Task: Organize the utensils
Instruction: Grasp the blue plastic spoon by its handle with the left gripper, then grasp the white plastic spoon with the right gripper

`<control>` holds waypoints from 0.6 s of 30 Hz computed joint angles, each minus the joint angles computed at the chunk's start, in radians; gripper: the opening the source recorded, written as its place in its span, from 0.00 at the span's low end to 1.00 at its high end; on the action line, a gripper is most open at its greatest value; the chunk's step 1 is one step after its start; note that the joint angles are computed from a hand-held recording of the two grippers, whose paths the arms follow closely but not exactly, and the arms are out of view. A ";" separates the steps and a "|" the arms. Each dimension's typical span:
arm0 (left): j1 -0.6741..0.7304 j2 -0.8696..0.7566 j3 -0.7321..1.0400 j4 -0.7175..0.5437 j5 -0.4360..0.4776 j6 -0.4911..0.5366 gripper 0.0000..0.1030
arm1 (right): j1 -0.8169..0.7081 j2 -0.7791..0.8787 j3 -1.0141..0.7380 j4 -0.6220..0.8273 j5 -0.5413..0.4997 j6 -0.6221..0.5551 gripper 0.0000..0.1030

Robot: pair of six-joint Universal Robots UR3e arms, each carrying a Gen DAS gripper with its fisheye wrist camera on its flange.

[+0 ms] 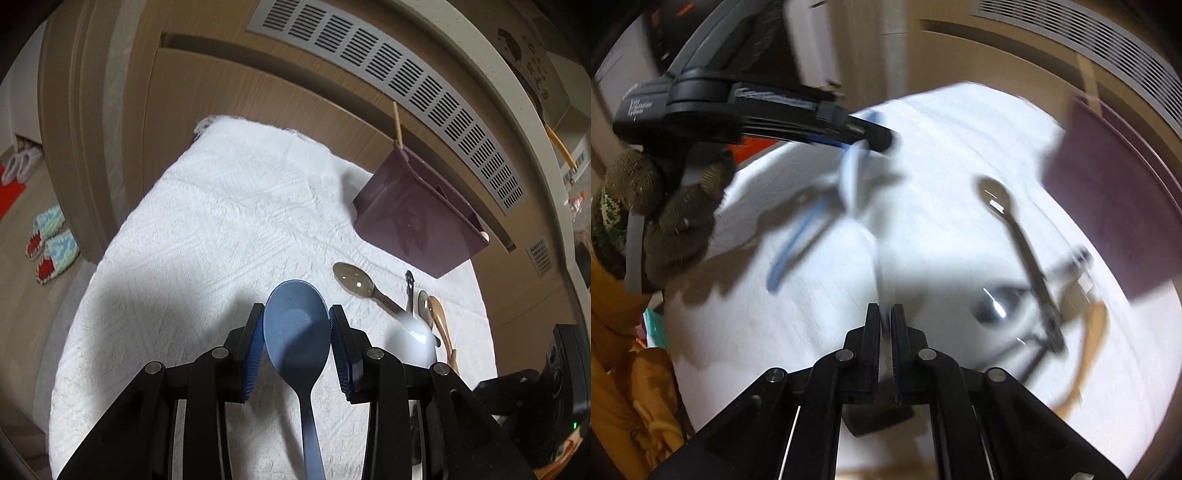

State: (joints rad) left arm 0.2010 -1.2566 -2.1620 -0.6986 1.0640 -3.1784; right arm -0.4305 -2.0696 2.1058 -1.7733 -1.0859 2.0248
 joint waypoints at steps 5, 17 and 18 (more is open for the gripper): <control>-0.064 -0.005 0.016 0.046 0.076 -0.016 0.34 | -0.169 -0.100 0.041 0.084 -0.009 -0.068 0.06; -0.150 0.081 -0.051 0.182 0.336 0.000 0.34 | 0.126 0.178 0.026 -0.460 -0.019 0.389 0.35; -0.135 0.100 -0.065 0.181 0.331 0.012 0.34 | 0.158 0.222 0.016 -0.499 -0.036 0.428 0.35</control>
